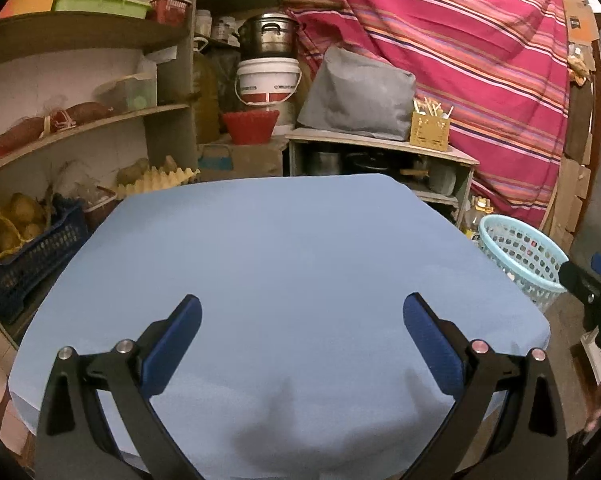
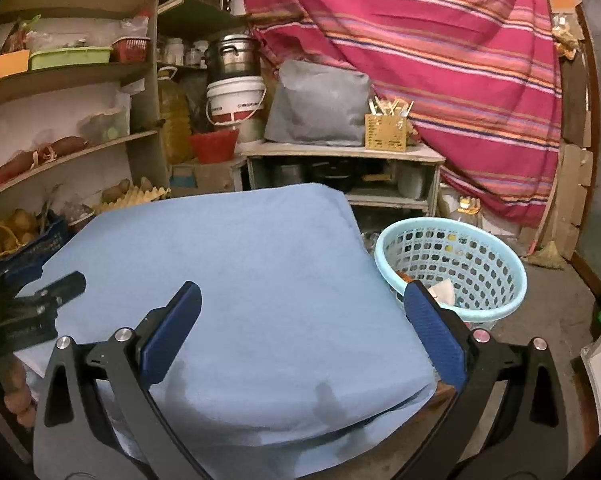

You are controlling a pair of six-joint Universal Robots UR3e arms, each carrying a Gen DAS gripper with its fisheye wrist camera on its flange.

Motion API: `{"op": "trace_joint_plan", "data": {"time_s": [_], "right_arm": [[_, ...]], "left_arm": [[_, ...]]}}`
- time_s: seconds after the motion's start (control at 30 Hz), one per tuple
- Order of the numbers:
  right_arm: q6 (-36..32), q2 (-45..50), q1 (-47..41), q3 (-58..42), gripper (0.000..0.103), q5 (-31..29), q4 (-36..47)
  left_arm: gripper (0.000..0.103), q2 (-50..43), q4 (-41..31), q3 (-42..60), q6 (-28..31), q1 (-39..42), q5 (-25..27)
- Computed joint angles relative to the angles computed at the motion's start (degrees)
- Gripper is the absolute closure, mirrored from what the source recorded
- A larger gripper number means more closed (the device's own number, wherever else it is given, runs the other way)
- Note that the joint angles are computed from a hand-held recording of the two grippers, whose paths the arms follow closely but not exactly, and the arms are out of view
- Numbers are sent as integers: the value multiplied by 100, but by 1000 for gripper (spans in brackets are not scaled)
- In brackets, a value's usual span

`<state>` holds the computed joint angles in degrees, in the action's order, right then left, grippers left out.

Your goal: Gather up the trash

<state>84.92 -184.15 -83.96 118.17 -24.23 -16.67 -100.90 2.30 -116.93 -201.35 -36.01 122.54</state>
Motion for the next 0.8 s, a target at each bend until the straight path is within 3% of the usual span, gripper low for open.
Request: {"op": "trace_joint_plan", "data": {"time_s": [0.07, 0.13, 0.27, 0.33, 0.4, 0.6, 0.8], "right_arm": [[647, -349, 147, 172, 4, 78, -508], [840, -453, 235, 247, 4, 107, -687], [462, -487, 136, 132, 4, 117, -355], [-202, -309, -77, -100, 4, 11, 337], [-375, -270, -130, -114, 4, -65, 508], [-418, -327, -197, -171, 4, -77, 650], [-514, -384, -255, -253, 4, -103, 823]], "left_arm": [[4, -34, 14, 14, 11, -29, 91], [4, -112, 82, 47, 57, -89, 222], [4, -190, 202, 35, 57, -115, 325], [5, -223, 234, 19, 30, -117, 369], [4, -305, 237, 69, 53, -154, 440], [4, -535, 398, 188, 246, -289, 763], [4, -540, 420, 152, 196, -304, 754]]}}
